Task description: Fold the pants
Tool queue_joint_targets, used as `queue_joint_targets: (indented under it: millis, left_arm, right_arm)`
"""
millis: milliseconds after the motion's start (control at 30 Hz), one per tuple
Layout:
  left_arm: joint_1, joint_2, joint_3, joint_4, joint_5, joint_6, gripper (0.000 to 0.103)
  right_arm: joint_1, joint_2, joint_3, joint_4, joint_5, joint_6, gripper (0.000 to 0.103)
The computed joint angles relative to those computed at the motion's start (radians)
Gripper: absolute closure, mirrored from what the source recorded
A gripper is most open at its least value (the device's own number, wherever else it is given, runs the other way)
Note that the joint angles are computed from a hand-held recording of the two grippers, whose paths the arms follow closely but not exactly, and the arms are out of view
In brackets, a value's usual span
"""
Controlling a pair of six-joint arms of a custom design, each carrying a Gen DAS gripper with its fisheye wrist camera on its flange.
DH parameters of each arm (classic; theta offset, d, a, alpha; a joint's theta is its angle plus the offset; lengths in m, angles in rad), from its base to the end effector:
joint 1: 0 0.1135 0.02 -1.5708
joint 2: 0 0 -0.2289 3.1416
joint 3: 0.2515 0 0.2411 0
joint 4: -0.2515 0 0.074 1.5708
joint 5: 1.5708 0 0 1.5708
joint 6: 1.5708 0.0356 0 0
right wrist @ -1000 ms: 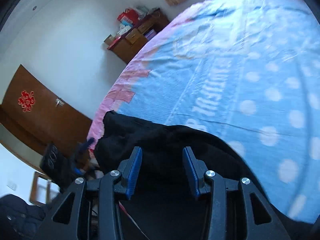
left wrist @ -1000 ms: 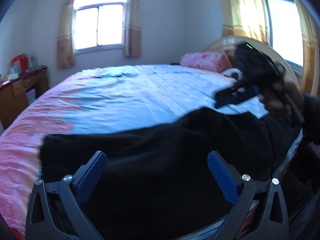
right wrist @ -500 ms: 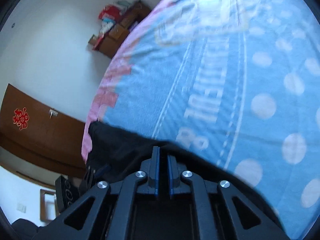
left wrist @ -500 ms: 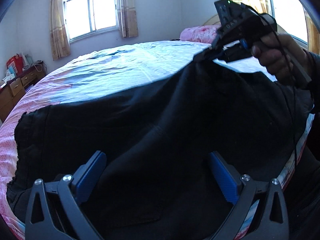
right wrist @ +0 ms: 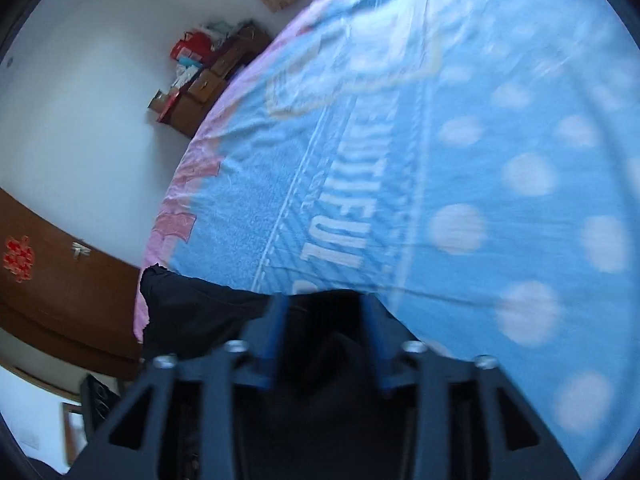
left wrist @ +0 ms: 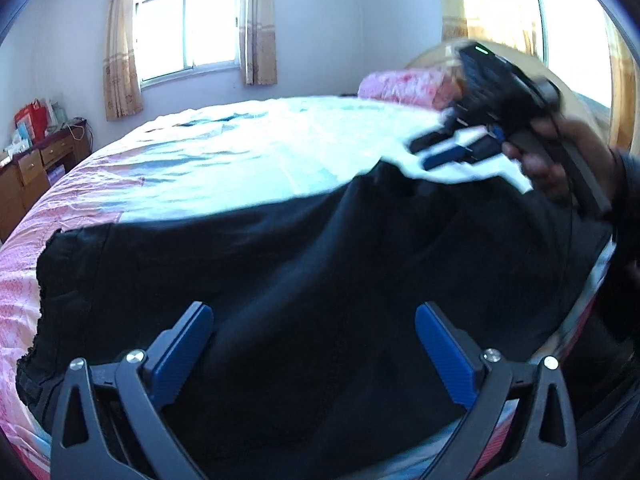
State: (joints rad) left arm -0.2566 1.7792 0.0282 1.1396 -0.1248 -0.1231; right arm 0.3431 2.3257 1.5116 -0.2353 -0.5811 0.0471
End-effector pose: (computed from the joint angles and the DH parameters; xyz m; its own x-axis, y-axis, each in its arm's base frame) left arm 0.1695 -0.0399 0.0342 -0.5698 0.0236 -0.8214 0.0839 0.9960 -0.0296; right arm 0.4007 0.1639 0.0616 -0.8410 -0.2586 -0.4751 -0.4996 0.7081 0.4989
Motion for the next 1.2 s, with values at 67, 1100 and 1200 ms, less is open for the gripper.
queue_joint_targets:
  millis: [67, 1100, 1200]
  left_arm:
    - [-0.04, -0.085, -0.007, -0.06, -0.014, -0.018, 0.0]
    - [-0.405, 0.1, 0.748, -0.64, -0.068, 0.165, 0.0]
    - [-0.332, 0.197, 0.904, -0.728, 0.052, 0.162, 0.0]
  right_arm:
    - [-0.061, -0.164, -0.203, 0.059, 0.002, -0.045, 0.057]
    - [-1.345, -0.353, -0.493, -0.031, -0.271, -0.225, 0.056]
    - [-1.355, -0.335, -0.498, -0.004, -0.276, -0.221, 0.068]
